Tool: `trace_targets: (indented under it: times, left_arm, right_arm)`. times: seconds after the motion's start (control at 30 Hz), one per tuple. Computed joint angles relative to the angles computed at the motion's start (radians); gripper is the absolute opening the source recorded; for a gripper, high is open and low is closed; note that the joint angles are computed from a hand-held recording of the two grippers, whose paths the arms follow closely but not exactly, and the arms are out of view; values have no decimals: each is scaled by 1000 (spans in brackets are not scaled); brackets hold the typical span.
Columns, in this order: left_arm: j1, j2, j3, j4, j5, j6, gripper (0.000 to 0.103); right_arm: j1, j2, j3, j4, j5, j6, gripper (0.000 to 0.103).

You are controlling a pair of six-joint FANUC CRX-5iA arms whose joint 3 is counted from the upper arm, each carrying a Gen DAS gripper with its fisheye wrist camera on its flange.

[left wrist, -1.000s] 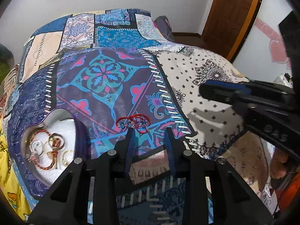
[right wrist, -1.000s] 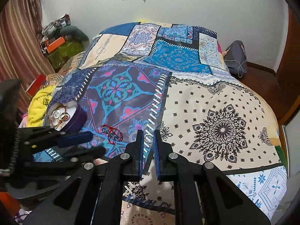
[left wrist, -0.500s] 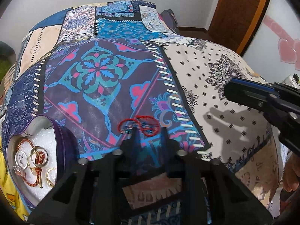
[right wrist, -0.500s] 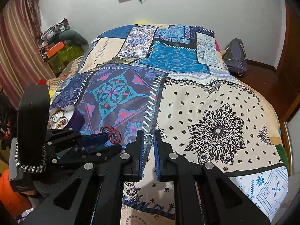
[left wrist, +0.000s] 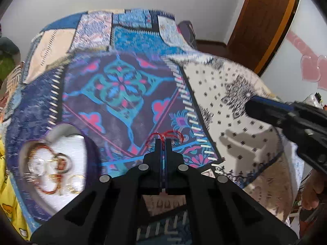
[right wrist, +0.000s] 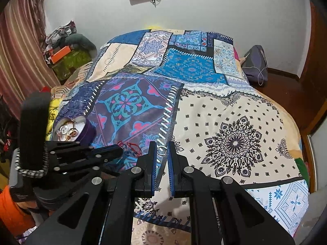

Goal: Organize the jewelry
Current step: 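Grasp a red string bracelet with the left tool while the right tool grasps a small silver ring, then carry bracelet and ring over the heart tin while both tools release them inside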

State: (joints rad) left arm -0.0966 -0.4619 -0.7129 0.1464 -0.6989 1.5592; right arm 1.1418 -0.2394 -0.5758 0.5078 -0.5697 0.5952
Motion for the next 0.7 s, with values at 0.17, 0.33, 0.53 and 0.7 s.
trace_targets:
  times: [0.17, 0.33, 0.53, 0.7]
  left_arm:
    - [29, -116, -4, -4, -24, -9, 0]
    - [104, -234, -18, 54, -49, -77, 0]
    - [217, -365, -32, 139, -83, -190, 0]
    - [333, -455, -50, 225, -123, -291, 0]
  right_arm:
    - [18, -2, 6, 30, -3, -22, 9]
    - [41, -2, 16, 73, 2, -54, 9]
    - [67, 3, 27, 130, 26, -100, 9]
    - [86, 25, 46, 161, 54, -120, 9]
